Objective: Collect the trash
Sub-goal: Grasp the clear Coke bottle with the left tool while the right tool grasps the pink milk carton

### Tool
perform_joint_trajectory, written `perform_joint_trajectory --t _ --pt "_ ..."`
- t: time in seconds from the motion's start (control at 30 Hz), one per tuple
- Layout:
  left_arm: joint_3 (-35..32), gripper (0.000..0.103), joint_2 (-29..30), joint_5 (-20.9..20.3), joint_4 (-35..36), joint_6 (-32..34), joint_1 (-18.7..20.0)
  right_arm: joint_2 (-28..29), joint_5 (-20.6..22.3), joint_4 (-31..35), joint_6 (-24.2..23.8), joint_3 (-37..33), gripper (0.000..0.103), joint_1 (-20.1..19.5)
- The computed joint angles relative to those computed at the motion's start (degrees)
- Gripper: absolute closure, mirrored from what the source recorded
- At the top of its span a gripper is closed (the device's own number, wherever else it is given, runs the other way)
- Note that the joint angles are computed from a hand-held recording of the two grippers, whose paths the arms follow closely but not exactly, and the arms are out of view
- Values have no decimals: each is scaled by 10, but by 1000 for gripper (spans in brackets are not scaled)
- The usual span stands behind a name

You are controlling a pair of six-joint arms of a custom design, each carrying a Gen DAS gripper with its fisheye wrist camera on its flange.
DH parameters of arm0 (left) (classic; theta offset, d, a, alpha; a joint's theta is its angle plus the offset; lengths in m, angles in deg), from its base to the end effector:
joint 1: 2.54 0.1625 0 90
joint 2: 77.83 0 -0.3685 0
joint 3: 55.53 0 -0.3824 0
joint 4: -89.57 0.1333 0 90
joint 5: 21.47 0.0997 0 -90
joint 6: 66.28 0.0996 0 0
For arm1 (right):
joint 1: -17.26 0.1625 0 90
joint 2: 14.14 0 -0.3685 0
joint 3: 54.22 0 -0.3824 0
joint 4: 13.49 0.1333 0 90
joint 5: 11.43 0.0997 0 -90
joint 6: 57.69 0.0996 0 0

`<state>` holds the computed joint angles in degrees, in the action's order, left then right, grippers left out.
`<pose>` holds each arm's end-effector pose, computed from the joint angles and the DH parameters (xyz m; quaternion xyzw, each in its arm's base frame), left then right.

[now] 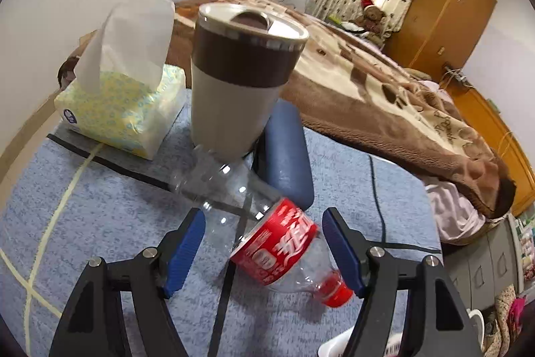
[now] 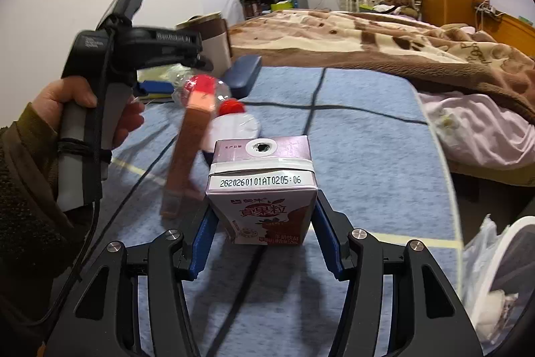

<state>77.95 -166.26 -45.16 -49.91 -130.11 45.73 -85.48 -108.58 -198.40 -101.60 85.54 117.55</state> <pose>-0.0872 -0.4351 0.2280 -0.1811 0.8170 -0.4548 0.3048 0.1890 -0.3640 0.1121 0.4298 -0.8714 0.2013 0.1242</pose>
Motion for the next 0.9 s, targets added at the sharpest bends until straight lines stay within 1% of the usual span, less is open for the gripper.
perform_joint_trajectory --t 0.07,0.1,0.17,0.3,0.37,0.5,0.53,0.57,0.6,0.67,0.7,0.83,0.9 --pt "-17 30 16 1 27 -17 11 0 0 -7 2 -3 47 -6" --pt "-25 30 22 -4 39 -23 16 -1 -1 -6 3 -5 47 -8" --pt "-33 28 38 -17 18 -8 30 1 -2 -5 6 -11 47 -12" --pt "-38 27 50 -10 24 -10 32 4 -1 -6 10 -19 47 -15" --pt "-49 26 56 -5 55 -15 32 6 -3 -7 7 -20 47 -15" --pt "-73 26 72 -23 107 -25 46 10 -4 -3 6 -24 47 -15" --pt "-74 27 76 -33 103 -21 52 6 -3 0 6 -24 47 -17" --pt "-69 27 76 -47 82 -12 60 5 -3 0 7 -23 47 -17" --pt "-61 28 76 -43 67 -3 58 3 0 0 7 -23 47 -18" --pt "-56 33 69 -29 87 -16 51 0 1 1 6 -21 47 -20" --pt "-53 38 64 -28 85 -13 49 0 1 -1 5 -21 47 -20" --pt "-40 38 40 -18 120 -27 38 -7 9 5 10 -17 47 -24" --pt "-27 38 25 -15 144 -42 26 -10 10 1 11 -14 47 -25"
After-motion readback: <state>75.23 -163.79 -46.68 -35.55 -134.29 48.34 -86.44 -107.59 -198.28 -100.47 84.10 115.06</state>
